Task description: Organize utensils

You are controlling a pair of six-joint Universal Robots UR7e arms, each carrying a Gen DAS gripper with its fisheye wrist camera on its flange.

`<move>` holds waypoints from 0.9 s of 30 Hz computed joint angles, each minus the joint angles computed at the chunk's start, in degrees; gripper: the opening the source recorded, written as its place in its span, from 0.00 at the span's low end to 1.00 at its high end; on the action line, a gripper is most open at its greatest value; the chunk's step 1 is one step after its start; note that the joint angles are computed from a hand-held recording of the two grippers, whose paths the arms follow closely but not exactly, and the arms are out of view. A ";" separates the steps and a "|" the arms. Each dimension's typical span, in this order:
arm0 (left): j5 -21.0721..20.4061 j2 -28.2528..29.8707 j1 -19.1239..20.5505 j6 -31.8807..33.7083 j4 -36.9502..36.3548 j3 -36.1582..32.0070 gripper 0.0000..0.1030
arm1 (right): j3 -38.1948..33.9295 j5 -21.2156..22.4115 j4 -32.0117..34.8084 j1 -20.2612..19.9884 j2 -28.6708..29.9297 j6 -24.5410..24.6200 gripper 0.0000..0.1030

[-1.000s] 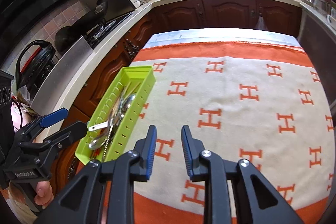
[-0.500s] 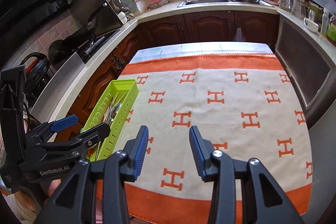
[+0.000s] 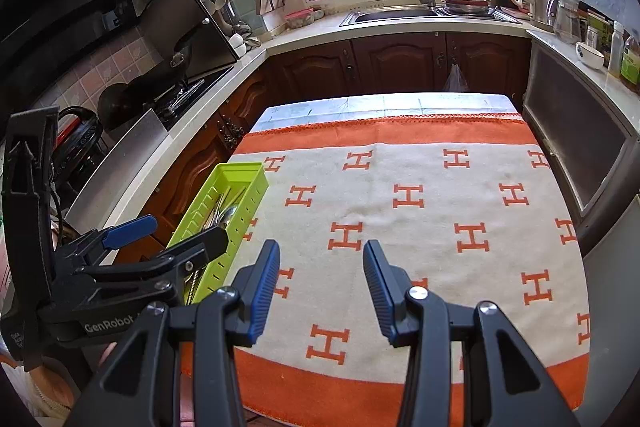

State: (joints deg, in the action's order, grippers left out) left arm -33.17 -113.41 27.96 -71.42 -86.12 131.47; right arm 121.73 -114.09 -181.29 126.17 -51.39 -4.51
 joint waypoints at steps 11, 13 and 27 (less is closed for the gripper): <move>-0.44 0.45 0.47 0.28 -0.29 -0.07 0.99 | 0.09 -0.06 0.18 -0.10 -0.03 0.51 0.42; -0.44 0.56 0.50 0.26 -0.21 -0.11 0.99 | 0.10 -0.09 0.00 -0.11 0.00 0.41 0.42; -0.64 0.59 0.43 0.05 0.32 -0.27 0.99 | 0.11 -0.04 0.18 -0.13 -0.09 0.59 0.42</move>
